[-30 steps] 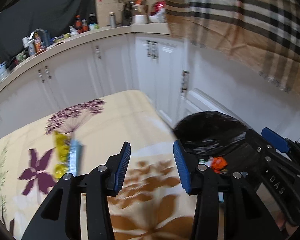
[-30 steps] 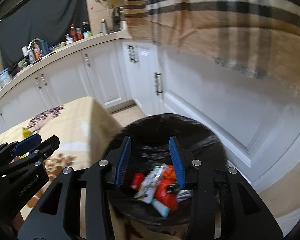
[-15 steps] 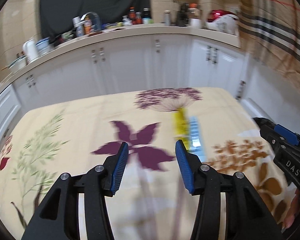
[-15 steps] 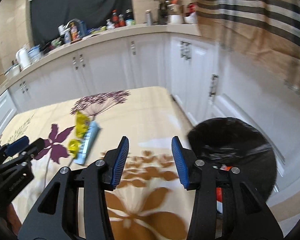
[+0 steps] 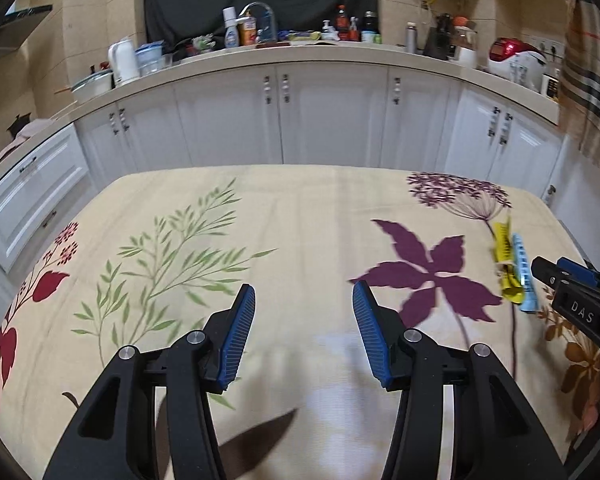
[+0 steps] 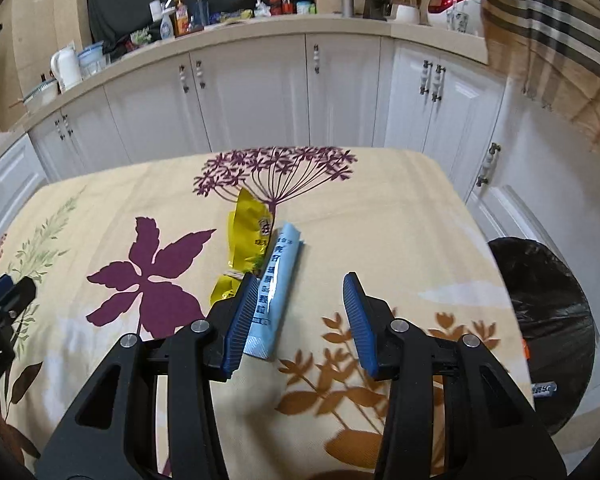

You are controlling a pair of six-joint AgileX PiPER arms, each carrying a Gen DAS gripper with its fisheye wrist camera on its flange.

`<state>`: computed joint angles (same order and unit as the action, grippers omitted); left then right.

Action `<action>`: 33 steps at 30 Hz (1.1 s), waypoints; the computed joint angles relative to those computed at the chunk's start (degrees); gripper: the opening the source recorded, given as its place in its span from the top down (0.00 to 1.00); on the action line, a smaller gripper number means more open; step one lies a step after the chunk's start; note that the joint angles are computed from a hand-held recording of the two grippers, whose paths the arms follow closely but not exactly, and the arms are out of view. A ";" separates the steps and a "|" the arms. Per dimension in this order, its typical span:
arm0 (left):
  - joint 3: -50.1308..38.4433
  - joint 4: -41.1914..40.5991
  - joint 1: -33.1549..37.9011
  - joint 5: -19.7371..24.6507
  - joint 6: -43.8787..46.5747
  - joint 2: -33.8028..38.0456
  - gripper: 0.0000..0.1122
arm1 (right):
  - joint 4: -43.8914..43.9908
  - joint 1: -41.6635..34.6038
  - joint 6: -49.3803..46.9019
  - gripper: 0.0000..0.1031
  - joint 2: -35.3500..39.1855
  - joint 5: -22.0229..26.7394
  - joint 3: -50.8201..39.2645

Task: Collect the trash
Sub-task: 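Grasp the light blue tube with the right gripper, then grasp the yellow snack wrapper with the left gripper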

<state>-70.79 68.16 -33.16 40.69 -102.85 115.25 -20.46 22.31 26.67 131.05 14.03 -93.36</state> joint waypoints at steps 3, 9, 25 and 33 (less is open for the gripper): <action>1.09 0.46 1.07 -0.98 -0.63 -0.52 0.55 | 1.86 0.29 -1.76 0.58 1.96 2.93 -3.45; 0.91 0.54 1.35 -2.57 -0.81 0.09 0.55 | 8.80 0.01 -8.90 0.81 4.62 7.19 -8.05; -17.17 -9.66 -2.91 -2.79 14.67 10.18 0.55 | 4.37 -5.09 -5.12 0.87 -0.94 -0.26 2.18; -33.28 -19.14 -3.86 -0.06 27.84 18.69 0.55 | 4.80 -9.76 -5.93 0.87 -3.65 -3.85 7.17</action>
